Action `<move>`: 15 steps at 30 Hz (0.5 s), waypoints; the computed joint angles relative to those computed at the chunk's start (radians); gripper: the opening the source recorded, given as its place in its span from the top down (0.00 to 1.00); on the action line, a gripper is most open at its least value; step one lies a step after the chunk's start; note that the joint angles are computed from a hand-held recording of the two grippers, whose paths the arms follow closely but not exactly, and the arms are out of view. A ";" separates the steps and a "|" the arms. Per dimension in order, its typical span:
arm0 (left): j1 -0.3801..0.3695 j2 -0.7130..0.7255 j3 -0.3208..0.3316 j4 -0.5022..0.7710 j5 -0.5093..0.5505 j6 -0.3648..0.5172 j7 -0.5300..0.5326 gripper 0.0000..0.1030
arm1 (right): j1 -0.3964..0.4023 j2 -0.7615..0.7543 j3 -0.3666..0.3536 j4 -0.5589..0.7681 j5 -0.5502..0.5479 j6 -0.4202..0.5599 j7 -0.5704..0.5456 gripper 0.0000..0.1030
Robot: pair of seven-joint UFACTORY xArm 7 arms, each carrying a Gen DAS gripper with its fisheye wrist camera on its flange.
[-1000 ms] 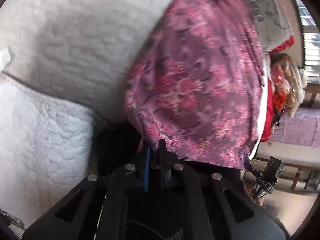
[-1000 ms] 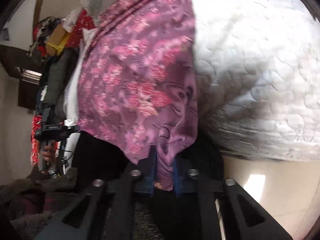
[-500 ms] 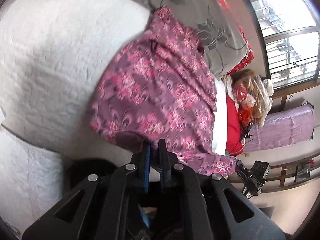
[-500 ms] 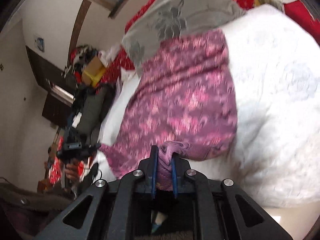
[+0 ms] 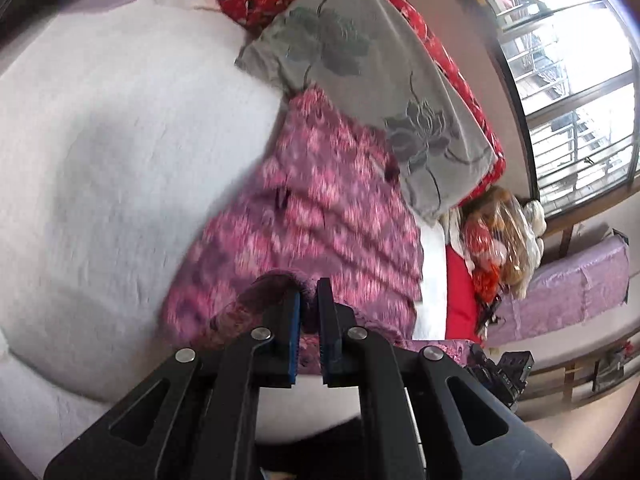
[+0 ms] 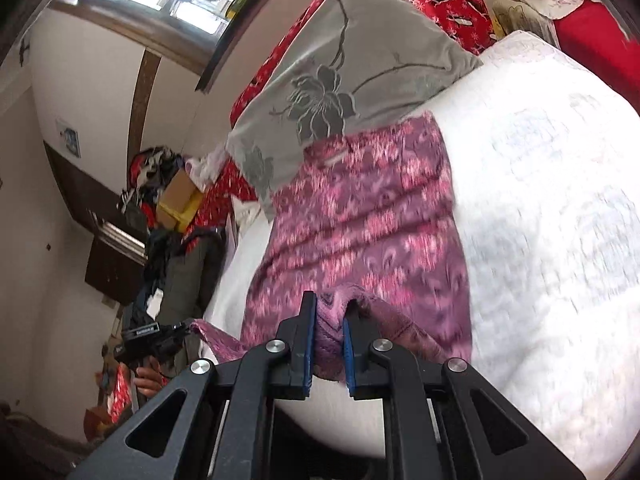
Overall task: Fold small clothes
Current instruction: 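Fold the gripped shirt edge toward the pillow with both grippers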
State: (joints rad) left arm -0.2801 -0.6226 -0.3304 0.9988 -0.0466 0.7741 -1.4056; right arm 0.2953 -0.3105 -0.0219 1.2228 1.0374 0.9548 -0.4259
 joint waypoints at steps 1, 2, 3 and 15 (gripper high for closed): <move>0.008 0.016 0.006 0.008 0.008 -0.004 0.009 0.95 | 0.002 0.033 0.001 0.032 0.008 -0.006 0.008 0.89; 0.014 0.037 0.015 0.018 0.015 -0.010 0.022 0.95 | 0.001 0.078 0.007 0.076 0.014 -0.018 0.021 0.89; 0.024 0.070 0.025 0.034 0.023 -0.019 0.037 0.95 | -0.003 0.108 0.013 0.106 0.016 -0.023 0.030 0.89; 0.060 0.403 0.159 0.244 0.025 -0.097 0.217 0.95 | -0.081 0.588 0.153 0.617 -0.096 -0.132 0.283 0.89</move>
